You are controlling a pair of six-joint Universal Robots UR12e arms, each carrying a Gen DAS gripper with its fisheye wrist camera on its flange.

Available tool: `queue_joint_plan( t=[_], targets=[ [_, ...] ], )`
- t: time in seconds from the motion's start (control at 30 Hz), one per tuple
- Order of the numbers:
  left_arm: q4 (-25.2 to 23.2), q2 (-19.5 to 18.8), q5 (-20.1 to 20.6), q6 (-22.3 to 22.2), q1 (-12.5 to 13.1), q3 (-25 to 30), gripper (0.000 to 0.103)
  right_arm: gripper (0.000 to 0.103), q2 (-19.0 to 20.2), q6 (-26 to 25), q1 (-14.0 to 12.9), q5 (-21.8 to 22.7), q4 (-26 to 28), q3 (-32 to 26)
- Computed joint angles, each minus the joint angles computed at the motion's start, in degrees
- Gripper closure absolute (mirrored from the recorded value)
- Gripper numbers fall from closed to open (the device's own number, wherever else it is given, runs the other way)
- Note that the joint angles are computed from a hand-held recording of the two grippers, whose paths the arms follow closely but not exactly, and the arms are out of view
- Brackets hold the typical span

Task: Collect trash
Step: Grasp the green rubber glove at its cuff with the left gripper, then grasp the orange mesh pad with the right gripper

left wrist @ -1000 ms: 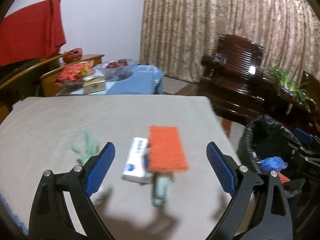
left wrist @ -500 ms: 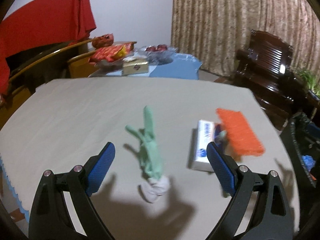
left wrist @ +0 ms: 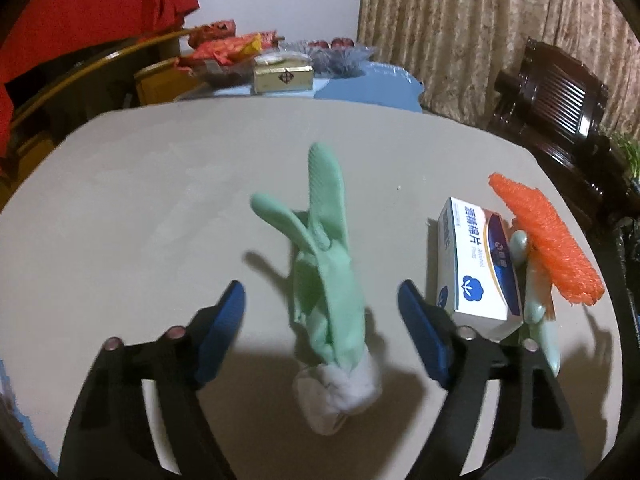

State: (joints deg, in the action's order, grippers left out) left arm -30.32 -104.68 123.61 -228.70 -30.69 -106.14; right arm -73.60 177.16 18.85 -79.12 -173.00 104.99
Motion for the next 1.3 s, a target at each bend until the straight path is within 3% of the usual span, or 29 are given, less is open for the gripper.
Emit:
queue_joint_plan(
  t=[0.03,0.1,0.17,0.27,0.63,0.9,1.13,1.23,1.3],
  targets=[
    [0.1,-0.1,-1.4,0.0,0.4,0.0,0.043,0.006,0.1,0.0,0.1,0.2,0.1,-0.2],
    [0.9,-0.2,-3.6,0.0,0.8,-0.3,0.062,0.006,0.3,-0.1,0.3,0.5,0.0,-0.5],
    [1.3,-0.3,-3.8,-0.2,0.9,-0.4,0.074,0.006,0.4,-0.3,0.4,1.1,0.0,-0.7],
    [2.6,-0.1,-3.5,0.0,0.7,-0.8,0.081,0.006,0.6,-0.7,0.7,1.6,-0.1,-1.1],
    [4.8,1.3,-0.1,1.2,-0.8,0.2,0.083,0.007,2.5,-1.2,2.1,2.1,3.5,-3.7],
    [4.6,0.9,0.1,2.6,-1.3,1.5,0.083,0.022,2.7,-1.4,1.9,4.0,6.6,-3.8],
    [4.3,0.5,0.5,2.8,-1.9,2.1,0.083,0.049,2.4,-2.7,1.6,7.2,8.8,-3.8],
    [4.4,0.5,0.8,3.1,-2.1,2.1,0.083,0.050,2.2,-2.8,1.7,7.4,8.5,-3.7],
    [4.6,0.7,1.0,3.4,-2.0,2.0,0.083,0.043,2.1,-2.0,1.7,7.5,7.9,-3.5]
  ],
)
